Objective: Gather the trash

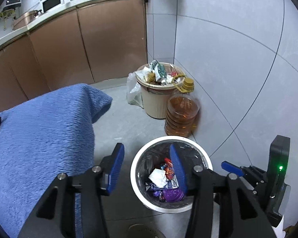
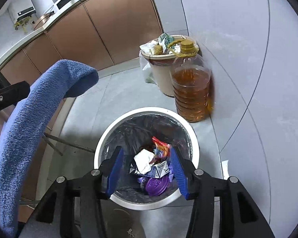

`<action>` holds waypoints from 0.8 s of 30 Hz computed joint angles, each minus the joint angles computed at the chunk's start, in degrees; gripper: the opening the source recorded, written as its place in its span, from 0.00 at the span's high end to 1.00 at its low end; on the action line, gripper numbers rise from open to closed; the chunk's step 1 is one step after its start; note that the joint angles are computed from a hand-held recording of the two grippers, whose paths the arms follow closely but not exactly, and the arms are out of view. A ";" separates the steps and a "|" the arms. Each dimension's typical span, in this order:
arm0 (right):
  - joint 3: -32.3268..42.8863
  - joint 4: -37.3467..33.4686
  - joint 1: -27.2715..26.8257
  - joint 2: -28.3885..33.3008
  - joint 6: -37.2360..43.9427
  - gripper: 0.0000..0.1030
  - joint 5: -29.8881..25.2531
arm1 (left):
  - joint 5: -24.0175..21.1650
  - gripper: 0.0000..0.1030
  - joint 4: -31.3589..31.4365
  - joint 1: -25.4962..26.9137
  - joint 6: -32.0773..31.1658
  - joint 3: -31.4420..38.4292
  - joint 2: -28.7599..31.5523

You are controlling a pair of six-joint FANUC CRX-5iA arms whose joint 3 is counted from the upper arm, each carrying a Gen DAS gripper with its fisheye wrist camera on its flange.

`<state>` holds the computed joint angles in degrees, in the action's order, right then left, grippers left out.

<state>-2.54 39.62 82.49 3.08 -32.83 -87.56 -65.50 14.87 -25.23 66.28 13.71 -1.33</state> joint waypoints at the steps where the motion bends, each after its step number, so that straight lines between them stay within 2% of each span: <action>1: 0.35 0.30 0.15 0.16 0.09 0.52 -0.55 | 0.11 0.54 -0.27 0.11 0.14 0.05 -0.31; 10: 8.97 5.31 1.88 4.86 2.81 0.39 -5.85 | 1.89 0.49 -0.65 5.70 -1.01 -3.53 -8.48; 14: 15.48 8.54 2.21 8.63 7.88 0.28 -8.45 | 2.19 0.46 -0.50 9.60 -1.31 -5.49 -12.67; 22: 35.11 17.48 2.33 20.82 23.21 0.05 -12.99 | 3.37 0.45 2.96 21.17 -4.29 -9.91 -20.81; 24: 39.80 19.28 2.40 23.72 26.53 0.04 -13.52 | 4.10 0.45 3.86 24.34 -4.82 -11.01 -22.83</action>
<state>37.26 58.90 84.89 26.80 -6.30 -101.07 -61.39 18.73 -0.89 61.46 2.70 -24.16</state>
